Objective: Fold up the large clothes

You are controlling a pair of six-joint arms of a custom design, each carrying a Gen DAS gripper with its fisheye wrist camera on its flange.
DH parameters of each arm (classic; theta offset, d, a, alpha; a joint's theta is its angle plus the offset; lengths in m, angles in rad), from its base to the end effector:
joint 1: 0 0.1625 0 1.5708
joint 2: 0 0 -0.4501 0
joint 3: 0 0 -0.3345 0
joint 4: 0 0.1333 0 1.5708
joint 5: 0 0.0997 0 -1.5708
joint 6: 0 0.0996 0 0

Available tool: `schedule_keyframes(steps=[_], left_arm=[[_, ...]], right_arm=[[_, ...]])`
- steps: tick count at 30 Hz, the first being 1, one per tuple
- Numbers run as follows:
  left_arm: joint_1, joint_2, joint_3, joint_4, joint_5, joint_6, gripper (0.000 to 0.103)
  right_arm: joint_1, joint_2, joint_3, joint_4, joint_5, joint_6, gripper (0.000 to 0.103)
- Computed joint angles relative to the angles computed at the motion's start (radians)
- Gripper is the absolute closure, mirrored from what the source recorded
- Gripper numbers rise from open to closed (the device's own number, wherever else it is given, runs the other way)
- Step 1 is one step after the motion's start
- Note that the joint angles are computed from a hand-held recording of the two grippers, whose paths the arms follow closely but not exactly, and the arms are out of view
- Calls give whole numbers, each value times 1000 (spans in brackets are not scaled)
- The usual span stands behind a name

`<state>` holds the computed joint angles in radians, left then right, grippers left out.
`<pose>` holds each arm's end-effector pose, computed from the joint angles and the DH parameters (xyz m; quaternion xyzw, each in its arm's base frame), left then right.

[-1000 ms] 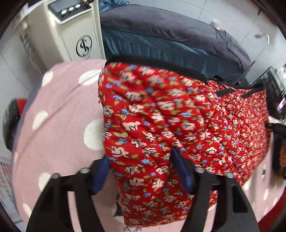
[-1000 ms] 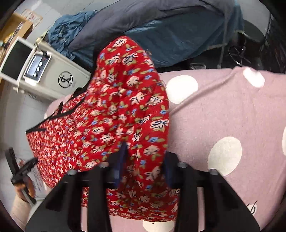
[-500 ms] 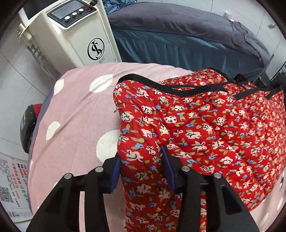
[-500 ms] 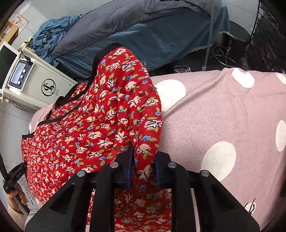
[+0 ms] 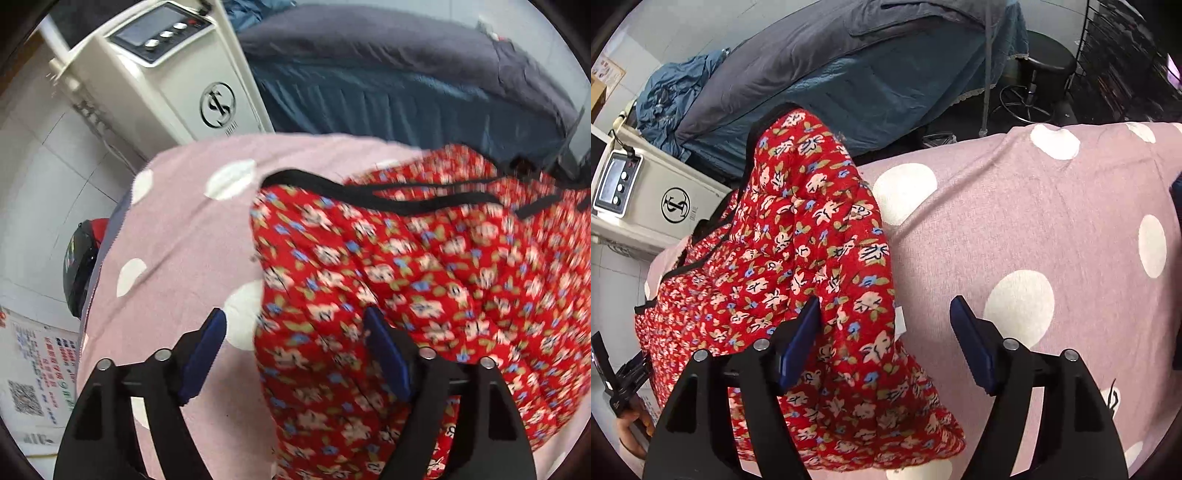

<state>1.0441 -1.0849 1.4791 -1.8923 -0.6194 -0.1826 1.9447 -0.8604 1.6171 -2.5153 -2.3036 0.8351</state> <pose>-0.1234 -0.6388 0.3671 0.1685 0.8724 -0.1286 0.4404 0.2989 -0.5794 0.2200 -0.2452 -0.8972 0.2747 0.2437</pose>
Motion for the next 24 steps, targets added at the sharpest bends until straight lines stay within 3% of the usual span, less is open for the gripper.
schedule_keyframes(steps=[5, 9, 13, 18, 21, 24], left_arm=[[2, -82, 36, -97, -32, -59, 18], [1, -161, 74, -64, -78, -153, 17], [-19, -254, 171, -19, -77, -230, 17], [-78, -343, 292, 36, -69, -344, 17], [-142, -345, 358, -18, -49, -287, 17], [-193, -294, 386, -85, -43, -162, 14]], right_arm=[[44, -17, 36, -44, -10, -32, 27], [76, -33, 89, -33, -31, -40, 27], [125, -65, 190, -43, -67, 37, 27], [183, -79, 285, -29, -49, 172, 27], [219, -52, 277, -10, -38, 195, 27], [255, 4, 202, -2, -47, 104, 27]])
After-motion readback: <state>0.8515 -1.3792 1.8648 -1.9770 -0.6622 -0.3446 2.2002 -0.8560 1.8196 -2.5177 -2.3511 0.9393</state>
